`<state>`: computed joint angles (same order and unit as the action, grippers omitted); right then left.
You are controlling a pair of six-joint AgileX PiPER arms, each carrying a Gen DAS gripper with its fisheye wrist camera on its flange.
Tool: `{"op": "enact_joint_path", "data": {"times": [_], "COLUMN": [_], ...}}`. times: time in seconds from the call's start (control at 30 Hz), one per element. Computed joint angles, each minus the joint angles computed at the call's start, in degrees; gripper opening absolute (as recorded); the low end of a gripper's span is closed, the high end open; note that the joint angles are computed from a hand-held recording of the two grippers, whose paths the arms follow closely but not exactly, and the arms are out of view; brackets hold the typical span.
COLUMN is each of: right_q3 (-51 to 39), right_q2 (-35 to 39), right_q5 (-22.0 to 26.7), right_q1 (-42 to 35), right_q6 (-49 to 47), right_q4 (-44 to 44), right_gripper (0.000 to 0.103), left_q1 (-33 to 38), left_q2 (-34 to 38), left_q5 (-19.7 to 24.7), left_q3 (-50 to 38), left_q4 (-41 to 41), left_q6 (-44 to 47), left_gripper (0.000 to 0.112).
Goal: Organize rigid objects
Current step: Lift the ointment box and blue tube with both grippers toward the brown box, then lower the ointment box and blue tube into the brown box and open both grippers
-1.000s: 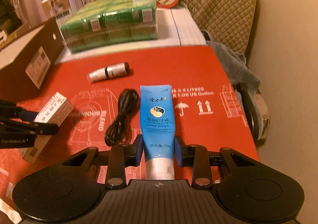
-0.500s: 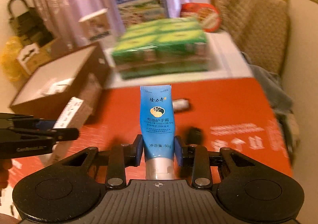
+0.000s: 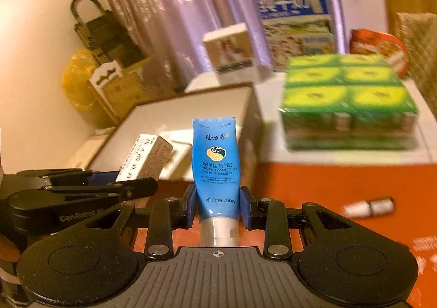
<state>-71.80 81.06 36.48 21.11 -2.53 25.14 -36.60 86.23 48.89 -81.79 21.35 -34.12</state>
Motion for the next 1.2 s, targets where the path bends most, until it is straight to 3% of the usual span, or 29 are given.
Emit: {"op": "enact_joint_path", "data": {"times": [0.27, 0.6, 1.2], "right_q3": [-15.4, -33.0, -55.3], "right_q2": [12.8, 27.2, 44.3], "right_q5": [0.1, 5.7, 19.0], "right_q1": [6.5, 9.7, 9.0], "right_q6": [10.8, 21.0, 27.7], "right_q4": [-7.7, -16.7, -21.3], "right_gripper": [0.029, 0.029, 0.029], "left_q1": [10.8, 19.5, 23.8], "left_q2": [2.2, 10.1, 28.0], "left_q5": [-0.6, -0.4, 5.7], "left_q3": [-3.7, -10.6, -29.3], "left_q4": [-5.9, -15.7, -23.1], "left_q6": [9.4, 20.3, 28.5], "left_gripper": [0.033, 0.033, 0.033]}}
